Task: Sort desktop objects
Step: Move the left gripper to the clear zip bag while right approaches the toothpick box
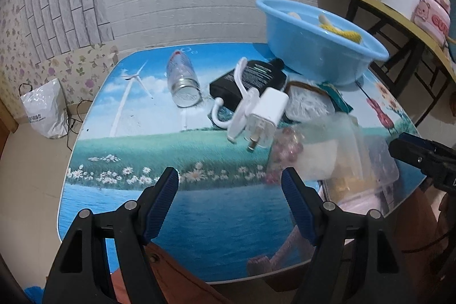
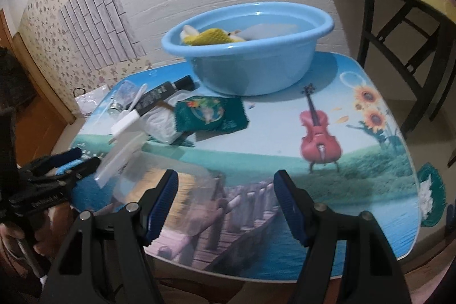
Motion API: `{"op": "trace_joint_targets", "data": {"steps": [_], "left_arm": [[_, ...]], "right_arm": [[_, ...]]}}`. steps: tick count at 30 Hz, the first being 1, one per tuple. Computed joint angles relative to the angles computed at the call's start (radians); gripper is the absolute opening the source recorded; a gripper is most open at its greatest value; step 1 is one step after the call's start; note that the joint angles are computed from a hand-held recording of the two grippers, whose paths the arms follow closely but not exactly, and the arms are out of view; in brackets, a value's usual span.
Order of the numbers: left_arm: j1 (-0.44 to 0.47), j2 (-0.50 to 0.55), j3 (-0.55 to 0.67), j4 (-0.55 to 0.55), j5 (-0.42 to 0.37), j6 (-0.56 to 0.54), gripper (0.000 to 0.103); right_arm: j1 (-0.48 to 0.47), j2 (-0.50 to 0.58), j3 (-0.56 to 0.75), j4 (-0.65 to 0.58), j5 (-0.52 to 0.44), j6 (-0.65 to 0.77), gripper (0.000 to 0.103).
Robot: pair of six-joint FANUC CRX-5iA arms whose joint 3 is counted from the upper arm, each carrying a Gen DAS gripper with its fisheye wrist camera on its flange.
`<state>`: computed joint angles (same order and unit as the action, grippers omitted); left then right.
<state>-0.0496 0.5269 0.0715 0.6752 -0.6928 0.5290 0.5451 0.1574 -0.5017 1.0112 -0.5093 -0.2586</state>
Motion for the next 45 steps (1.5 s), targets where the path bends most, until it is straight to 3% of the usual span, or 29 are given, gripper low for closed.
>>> {"op": "trace_joint_targets", "data": {"steps": [4, 7, 13, 19, 21, 22, 26, 31, 33, 35, 45], "left_arm": [[-0.004, -0.001, -0.011, 0.013, -0.001, -0.038, 0.074], [-0.007, 0.002, -0.012, 0.023, -0.026, -0.074, 0.074], [-0.024, 0.004, -0.015, 0.033, -0.046, -0.135, 0.074], [-0.054, 0.007, -0.025, 0.058, -0.01, -0.209, 0.074], [-0.052, 0.014, -0.018, 0.082, -0.029, -0.221, 0.059], [-0.047, 0.023, -0.003, 0.081, -0.058, -0.212, 0.037], [-0.038, 0.029, 0.006, 0.091, -0.079, -0.207, 0.017], [-0.017, 0.035, 0.011, 0.118, -0.128, -0.208, 0.012], [-0.01, 0.034, 0.012, 0.118, -0.142, -0.202, 0.012], [-0.003, 0.033, 0.015, 0.115, -0.158, -0.189, 0.012], [0.01, 0.017, 0.0, 0.102, -0.148, -0.166, 0.012]], "right_arm": [[-0.004, 0.003, 0.003, -0.028, 0.063, 0.001, 0.071], [0.002, 0.011, 0.013, -0.031, 0.057, 0.015, 0.077], [0.008, 0.015, 0.023, -0.051, 0.028, 0.023, 0.078], [0.017, 0.025, 0.041, -0.089, 0.02, 0.073, 0.078], [0.019, 0.026, 0.044, -0.091, 0.016, 0.08, 0.078], [0.019, 0.026, 0.044, -0.091, 0.015, 0.082, 0.078], [0.02, 0.025, 0.043, -0.091, 0.013, 0.081, 0.078], [0.029, 0.03, 0.06, -0.134, 0.012, 0.145, 0.079], [0.037, 0.036, 0.072, -0.162, 0.018, 0.203, 0.092], [0.045, 0.04, 0.075, -0.15, 0.019, 0.227, 0.096], [0.053, 0.074, 0.092, -0.092, -0.027, 0.257, 0.095]]}}
